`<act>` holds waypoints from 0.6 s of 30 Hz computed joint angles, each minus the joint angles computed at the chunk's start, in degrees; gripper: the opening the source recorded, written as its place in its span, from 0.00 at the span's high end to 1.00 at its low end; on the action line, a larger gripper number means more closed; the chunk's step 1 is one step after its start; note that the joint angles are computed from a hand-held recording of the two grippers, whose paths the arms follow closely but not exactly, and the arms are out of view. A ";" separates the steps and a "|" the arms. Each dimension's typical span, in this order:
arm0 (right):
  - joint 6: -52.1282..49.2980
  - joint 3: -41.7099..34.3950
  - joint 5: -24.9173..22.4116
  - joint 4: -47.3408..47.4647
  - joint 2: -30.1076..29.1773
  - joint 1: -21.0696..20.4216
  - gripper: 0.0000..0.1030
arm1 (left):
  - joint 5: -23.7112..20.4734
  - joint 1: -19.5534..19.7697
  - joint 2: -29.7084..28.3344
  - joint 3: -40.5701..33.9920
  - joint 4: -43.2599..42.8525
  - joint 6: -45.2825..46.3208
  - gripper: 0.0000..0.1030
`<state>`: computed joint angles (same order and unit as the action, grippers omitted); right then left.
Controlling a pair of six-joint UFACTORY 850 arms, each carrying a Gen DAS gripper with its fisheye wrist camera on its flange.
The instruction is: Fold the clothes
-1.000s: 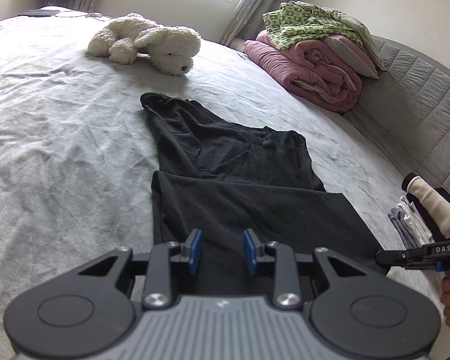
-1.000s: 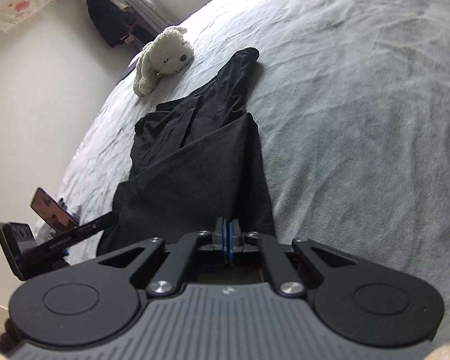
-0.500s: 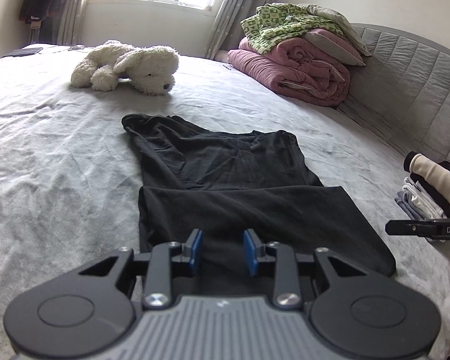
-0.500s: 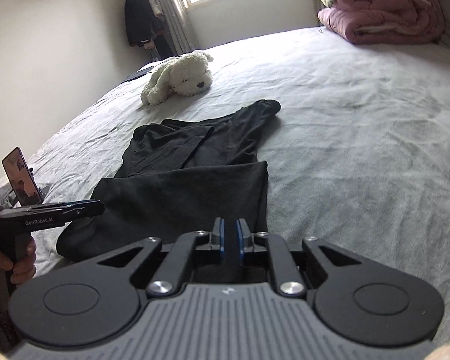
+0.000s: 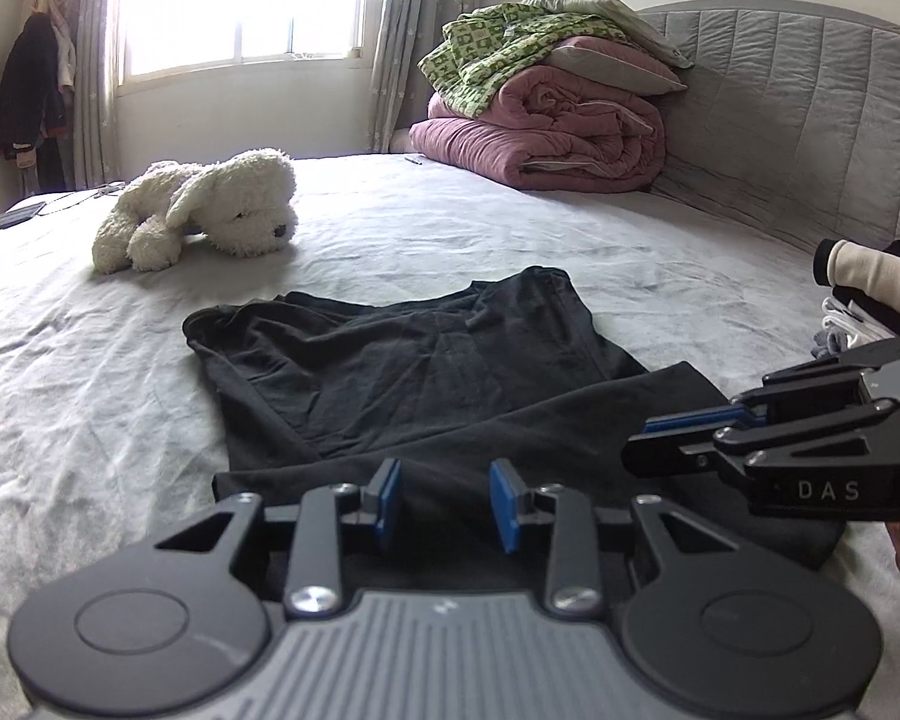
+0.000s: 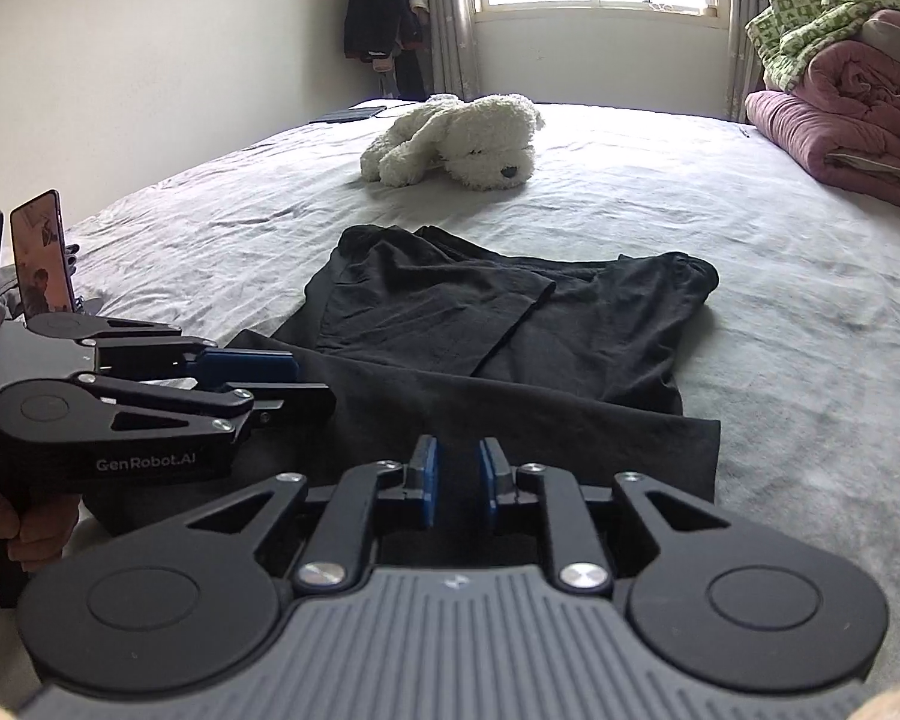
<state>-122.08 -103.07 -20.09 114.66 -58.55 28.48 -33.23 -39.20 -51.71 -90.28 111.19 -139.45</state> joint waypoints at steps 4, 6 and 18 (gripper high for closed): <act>3.56 -2.77 2.55 -1.53 -1.85 -0.73 0.71 | 0.80 1.73 1.12 2.58 0.54 -4.23 0.58; 3.40 -3.22 4.10 -0.07 -2.19 -1.43 0.72 | 0.04 2.38 2.22 4.14 -1.29 -5.22 0.59; 52.21 -16.68 -2.47 -31.57 -8.21 -6.04 0.60 | 12.50 10.66 3.94 4.85 13.19 -31.97 0.60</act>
